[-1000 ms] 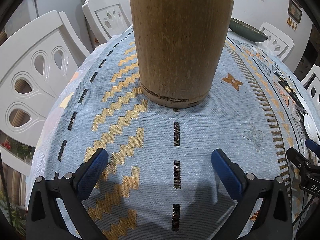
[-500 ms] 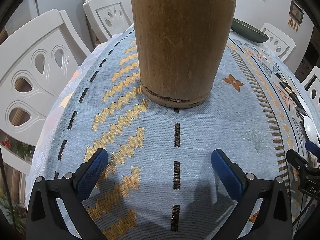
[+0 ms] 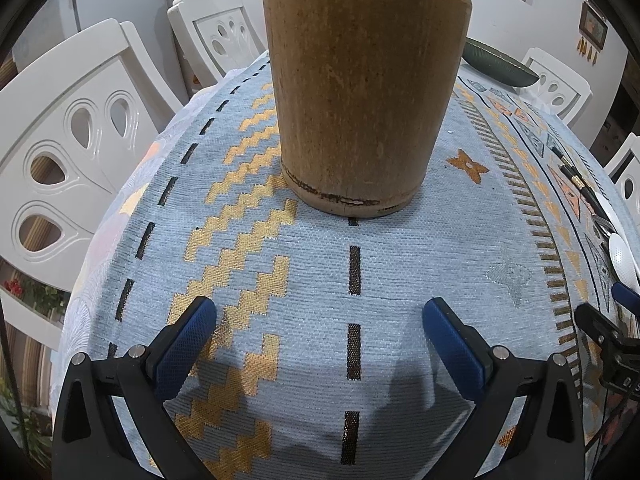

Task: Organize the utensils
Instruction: 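Move the left gripper up to the brown bamboo cup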

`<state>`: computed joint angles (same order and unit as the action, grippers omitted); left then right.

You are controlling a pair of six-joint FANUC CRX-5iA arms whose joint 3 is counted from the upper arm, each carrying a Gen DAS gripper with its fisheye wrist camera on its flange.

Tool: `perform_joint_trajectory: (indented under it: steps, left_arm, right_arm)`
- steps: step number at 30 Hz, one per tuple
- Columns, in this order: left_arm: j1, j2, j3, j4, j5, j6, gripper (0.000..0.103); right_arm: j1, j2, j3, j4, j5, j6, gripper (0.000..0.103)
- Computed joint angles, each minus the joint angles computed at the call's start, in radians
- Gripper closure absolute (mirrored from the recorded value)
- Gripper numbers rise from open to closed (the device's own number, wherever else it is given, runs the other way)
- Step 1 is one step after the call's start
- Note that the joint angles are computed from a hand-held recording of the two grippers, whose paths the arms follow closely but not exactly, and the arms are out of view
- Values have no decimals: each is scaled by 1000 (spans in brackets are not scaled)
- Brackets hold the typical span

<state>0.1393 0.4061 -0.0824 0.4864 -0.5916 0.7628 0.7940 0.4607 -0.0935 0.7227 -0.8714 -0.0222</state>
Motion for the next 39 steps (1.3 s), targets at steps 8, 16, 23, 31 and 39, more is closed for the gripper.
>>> perform_joint_trajectory:
  steps: [8,16,23,31,39]
  left_arm:
    - [0,0,1,-3,1,1,0]
    - [0,1,3,-4,0,2,0]
    - [1,5,20,-20,-20,16,0]
    - [-25,-8,-11,210,46,-193,1]
    - [-46,66,80,259,60,-176,1]
  right_arm:
    - [-11,-51,-53,-48,88,121,0]
    - [-10,-47,-49,-40,81,124,0]
    - [-9,-48,-51,-38,81,120,0]
    - [-9,-50,-55,-36,82,118,0]
    - [-9,-49,-52,-38,81,121,0]
